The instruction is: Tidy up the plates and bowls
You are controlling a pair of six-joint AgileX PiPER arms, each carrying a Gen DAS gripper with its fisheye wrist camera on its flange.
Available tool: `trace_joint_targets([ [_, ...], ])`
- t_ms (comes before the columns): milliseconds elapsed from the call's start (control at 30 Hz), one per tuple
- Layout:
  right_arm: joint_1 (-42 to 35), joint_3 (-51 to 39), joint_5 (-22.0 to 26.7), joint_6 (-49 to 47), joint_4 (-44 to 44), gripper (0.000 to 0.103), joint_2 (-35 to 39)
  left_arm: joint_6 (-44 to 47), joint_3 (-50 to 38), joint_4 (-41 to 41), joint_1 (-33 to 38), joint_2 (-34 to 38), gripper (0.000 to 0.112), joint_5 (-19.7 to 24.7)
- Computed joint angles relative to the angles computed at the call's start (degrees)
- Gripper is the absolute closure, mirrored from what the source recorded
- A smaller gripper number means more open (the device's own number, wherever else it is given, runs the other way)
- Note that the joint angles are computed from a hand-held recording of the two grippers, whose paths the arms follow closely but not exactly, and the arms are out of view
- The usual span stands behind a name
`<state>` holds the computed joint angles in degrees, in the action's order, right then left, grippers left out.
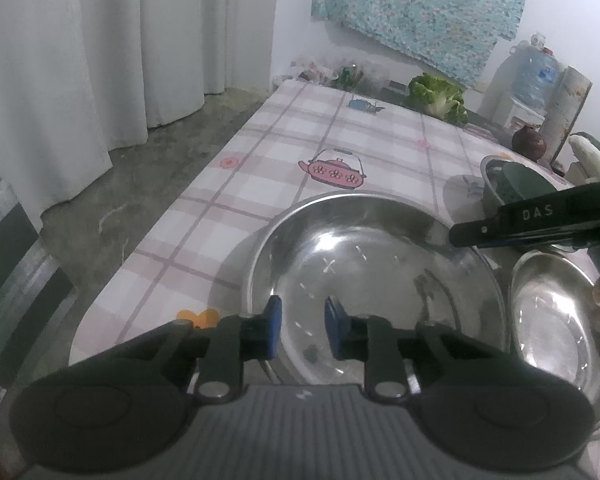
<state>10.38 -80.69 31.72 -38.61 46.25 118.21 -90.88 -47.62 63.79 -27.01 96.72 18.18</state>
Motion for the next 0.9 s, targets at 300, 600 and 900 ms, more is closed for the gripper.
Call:
trace_joint_targets([
  [300, 0.76, 0.50, 1.21, -1.95, 2.46, 0.085, -0.31, 1.02, 2.60, -2.22, 3.74, -1.42, 0.103, -6.86],
  [600, 1.84, 3.35, 2.42, -5.09, 5.42, 0.085, -1.94, -5.86, 7.96, 5.47, 6.06, -7.94, 0.098, -8.97],
  [900, 2.84, 11.10, 1.58, -9.38, 11.93, 0.081, -6.01, -6.52, 12.91, 8.28, 8.40, -11.70, 0.073, -6.69],
])
